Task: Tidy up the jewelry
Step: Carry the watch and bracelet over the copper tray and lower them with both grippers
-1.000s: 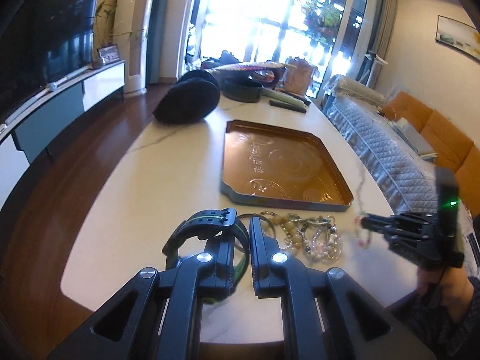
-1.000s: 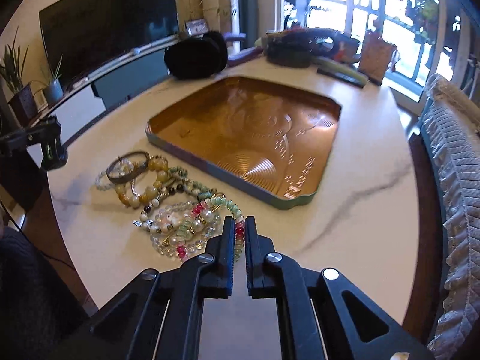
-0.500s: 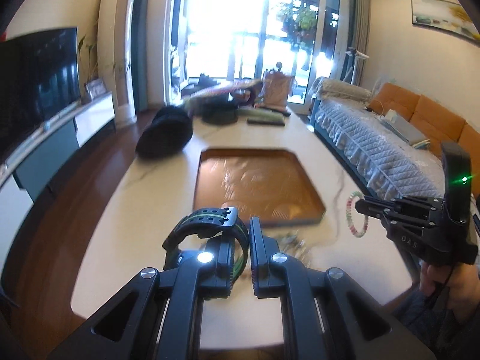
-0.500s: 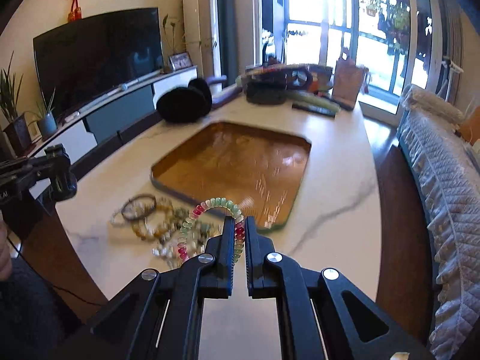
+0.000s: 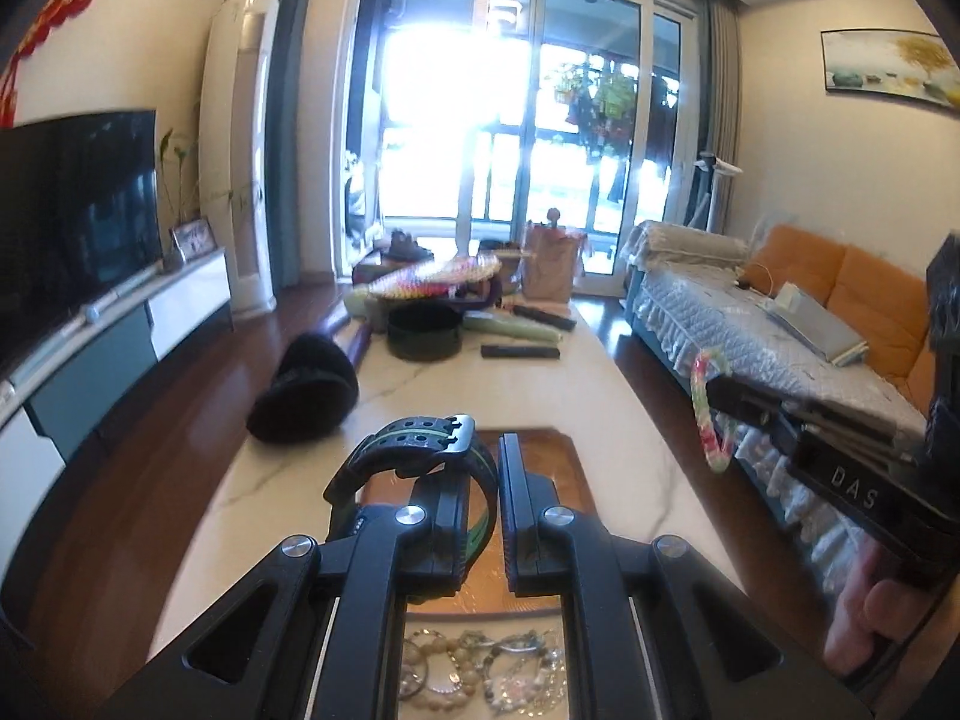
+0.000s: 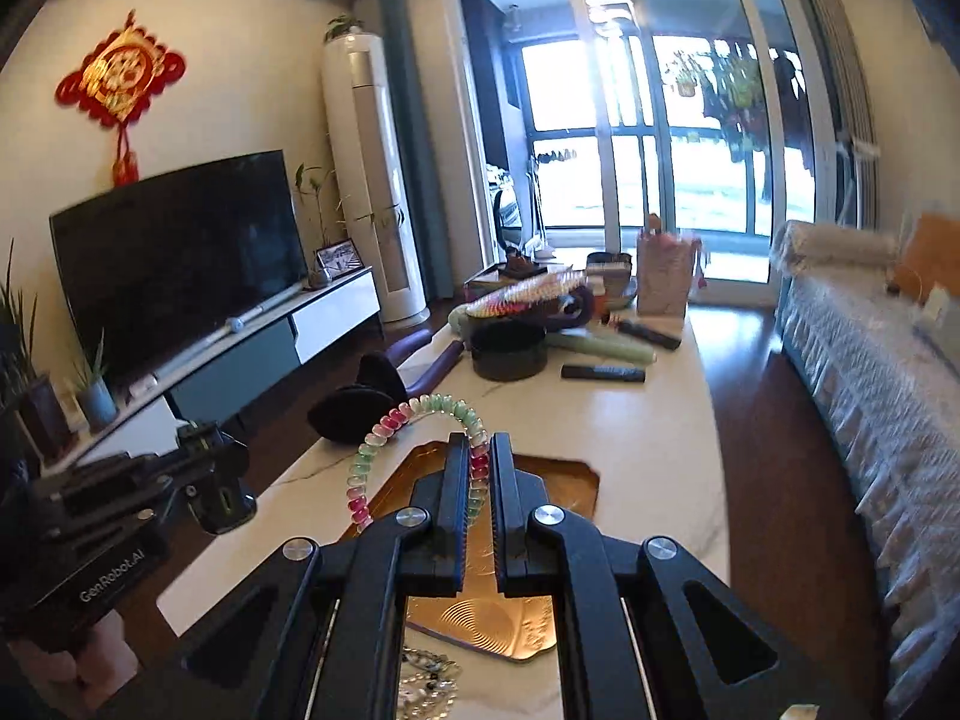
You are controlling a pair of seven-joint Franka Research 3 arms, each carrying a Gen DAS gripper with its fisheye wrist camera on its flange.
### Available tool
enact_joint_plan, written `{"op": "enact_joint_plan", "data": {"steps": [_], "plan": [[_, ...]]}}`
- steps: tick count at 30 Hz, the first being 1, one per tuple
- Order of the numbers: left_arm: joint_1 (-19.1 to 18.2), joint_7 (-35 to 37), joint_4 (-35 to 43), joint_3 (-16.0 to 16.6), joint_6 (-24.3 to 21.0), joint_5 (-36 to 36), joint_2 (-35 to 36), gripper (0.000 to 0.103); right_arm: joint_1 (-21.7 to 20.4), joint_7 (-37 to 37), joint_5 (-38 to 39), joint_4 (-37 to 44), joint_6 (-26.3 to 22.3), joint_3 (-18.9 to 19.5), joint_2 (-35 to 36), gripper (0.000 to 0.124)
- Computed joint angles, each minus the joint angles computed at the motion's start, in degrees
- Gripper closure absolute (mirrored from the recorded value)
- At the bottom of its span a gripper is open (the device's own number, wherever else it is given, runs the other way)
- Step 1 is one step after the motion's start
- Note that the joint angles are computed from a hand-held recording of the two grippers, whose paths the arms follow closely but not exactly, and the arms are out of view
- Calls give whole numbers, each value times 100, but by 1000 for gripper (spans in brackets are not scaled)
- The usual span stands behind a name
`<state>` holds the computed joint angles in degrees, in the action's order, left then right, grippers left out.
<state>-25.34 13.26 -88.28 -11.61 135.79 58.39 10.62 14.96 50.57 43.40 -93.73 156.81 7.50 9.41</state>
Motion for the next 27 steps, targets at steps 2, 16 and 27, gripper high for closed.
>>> {"op": "enact_joint_plan", "data": {"steps": [2, 16, 27], "plan": [[75, 87, -123, 9, 143, -167, 72, 94, 2, 26, -190, 73, -224, -39, 235, 118], [505, 161, -262, 180, 702, -1313, 458, 94, -27, 299, -1080, 1095, -769, -3, 1401, 118], [1118, 2040, -406, -61, 2467, -4066, 1200, 94, 64, 1392, -1861, 2370, -1854, -102, 2532, 118]]}}
